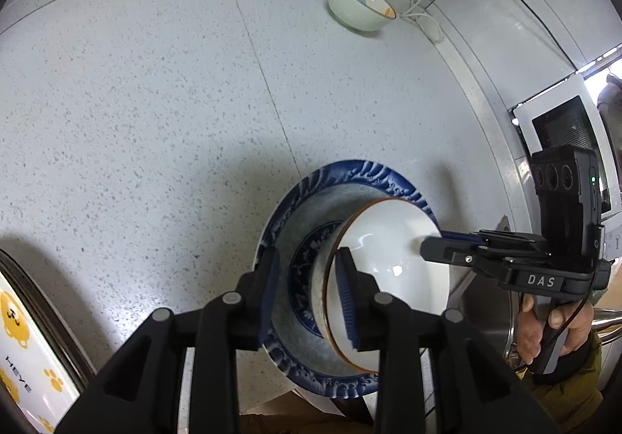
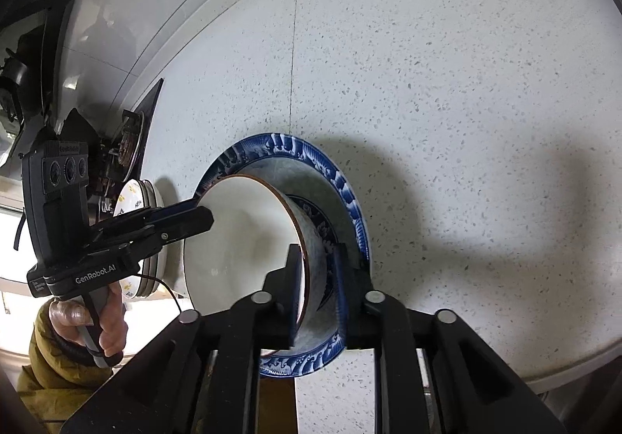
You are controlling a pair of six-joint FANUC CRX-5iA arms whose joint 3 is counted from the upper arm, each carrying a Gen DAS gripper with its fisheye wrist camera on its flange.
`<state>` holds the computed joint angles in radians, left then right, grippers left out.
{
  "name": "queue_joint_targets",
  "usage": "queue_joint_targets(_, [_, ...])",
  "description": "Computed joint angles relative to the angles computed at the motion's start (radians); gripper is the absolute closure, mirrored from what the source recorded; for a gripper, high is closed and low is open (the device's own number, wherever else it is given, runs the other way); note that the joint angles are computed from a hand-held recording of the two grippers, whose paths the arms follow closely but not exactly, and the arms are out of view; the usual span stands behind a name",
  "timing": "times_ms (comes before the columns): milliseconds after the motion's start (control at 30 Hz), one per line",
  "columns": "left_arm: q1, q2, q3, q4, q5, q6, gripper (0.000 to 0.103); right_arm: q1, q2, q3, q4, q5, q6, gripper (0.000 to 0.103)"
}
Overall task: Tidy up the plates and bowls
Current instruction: 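Open the right gripper and lift it off the bowl, then move the right gripper to the rim of the flower-print bowl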
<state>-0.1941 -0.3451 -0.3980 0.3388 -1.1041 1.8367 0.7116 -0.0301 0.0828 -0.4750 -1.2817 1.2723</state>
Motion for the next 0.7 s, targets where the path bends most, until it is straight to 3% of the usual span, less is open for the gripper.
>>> queue_joint_targets(167, [0.040, -0.027, 0.029, -0.006, -0.027, -0.003, 0.072, -0.013, -0.039, -0.004, 0.013, 0.023, 0.011, 0.068])
queue_joint_targets(233, [0.080, -0.023, 0.036, 0.035, -0.032, -0.033, 0.062, -0.026, -0.045, 0.003, 0.027, 0.032, 0.009, 0.062])
queue_joint_targets(367, [0.137, 0.023, 0.073, 0.104, -0.032, -0.075, 0.052, -0.073, -0.032, 0.043, 0.034, 0.063, -0.005, 0.052])
queue_joint_targets(500, [0.149, 0.143, 0.188, 0.121, -0.038, -0.095, 0.047, -0.121, 0.022, 0.115, 0.055, 0.088, -0.023, 0.042])
queue_joint_targets(700, [0.159, 0.399, 0.412, 0.144, -0.039, -0.114, 0.046, -0.181, 0.218, 0.341, 0.085, 0.054, -0.024, 0.039])
